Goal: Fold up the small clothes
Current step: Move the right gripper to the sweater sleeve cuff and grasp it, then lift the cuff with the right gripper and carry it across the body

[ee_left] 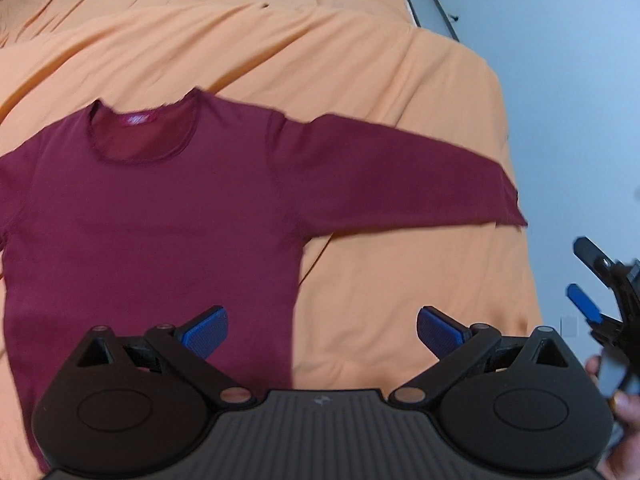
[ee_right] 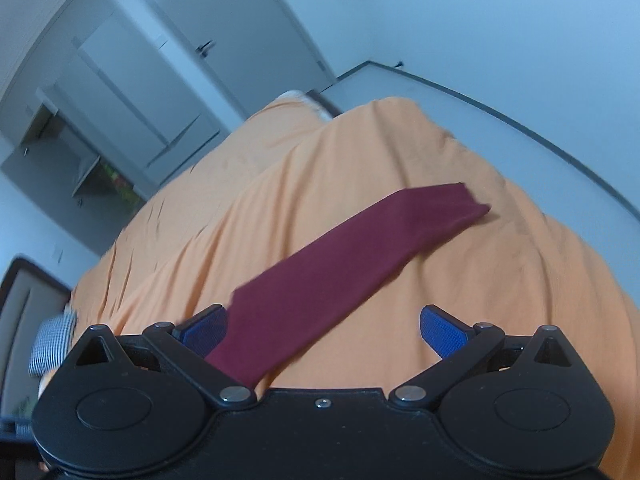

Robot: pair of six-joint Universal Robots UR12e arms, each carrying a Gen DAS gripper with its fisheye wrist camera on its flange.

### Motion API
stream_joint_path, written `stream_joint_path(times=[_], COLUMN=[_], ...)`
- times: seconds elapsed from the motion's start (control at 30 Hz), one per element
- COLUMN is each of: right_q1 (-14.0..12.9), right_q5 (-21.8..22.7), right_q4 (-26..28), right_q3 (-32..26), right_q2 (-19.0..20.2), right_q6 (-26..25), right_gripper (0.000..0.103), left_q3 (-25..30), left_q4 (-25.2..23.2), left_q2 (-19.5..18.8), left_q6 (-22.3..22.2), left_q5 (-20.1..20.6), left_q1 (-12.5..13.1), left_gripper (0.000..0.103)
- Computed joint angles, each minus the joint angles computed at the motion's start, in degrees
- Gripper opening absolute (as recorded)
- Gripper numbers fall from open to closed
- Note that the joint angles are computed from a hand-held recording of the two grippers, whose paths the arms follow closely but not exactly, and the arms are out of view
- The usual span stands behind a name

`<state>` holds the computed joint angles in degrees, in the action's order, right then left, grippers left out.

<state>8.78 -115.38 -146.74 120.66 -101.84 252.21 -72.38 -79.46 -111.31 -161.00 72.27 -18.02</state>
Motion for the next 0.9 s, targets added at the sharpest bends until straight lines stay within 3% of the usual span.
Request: stream_joint_path(times=[0.1, 0.17, 0.3, 0.43, 0.63, 0.73, 0.8, 0.87, 0.9], right_q1=[-4.71, -7.58, -13.17, -15.32, -17.3, -18.02, -18.64, -19.42, -19.39], right_q5=[1.45, 1.85, 4.8, 4.67, 5.32, 5.46, 5.83, 7.05, 6.82], right_q4=[-9.46, -18.68, -33.44, -38.36, -40.56, -40.07, -41.36, -41.95, -41.64], right_q3=[5.51, 9.48, 16.12, 18.96, 19.63, 19.06, 19.07, 19.19, 19.01], right_q2=[-0.42, 0.41, 3.25, 6.0, 9.35, 10.4, 11.15, 11.32, 11.15], right_q6=[0.97, 1.88, 12.13, 20.44, 20.76, 18.77, 17.52, 16.41, 15.74], right_gripper=[0.102, 0.097, 0.085, 0.08, 0.077, 0.063, 0.043, 0.008, 0.008], left_q3=[-0.25, -0.53, -1.35, -1.93, -2.24, -2.4, -2.5, -2.45, -2.51], left_q4=[1.81, 2.56, 4.8, 5.21, 4.91, 4.9, 5.0, 5.02, 5.26], left_q2=[-0.75, -0.93, -0.76, -0.54, -0.76, -0.83, -0.82, -0.87, -0.87], left_q6=[-2.19, -2.83, -2.57, -2.25, -3.41, -4.53, -4.82, -5.01, -5.14], left_q5=[0.22, 0.85, 1.8, 2.5, 5.7, 5.63, 5.49, 5.14, 4.83], left_q1=[-1.14, -1.72, -2.36, -2.42, -1.88, -1.12, -0.61, -0.05, 0.24], left_gripper=[0.102, 0.102, 0.102, 0.102, 0.102, 0.102, 0.102, 0.102, 0.102])
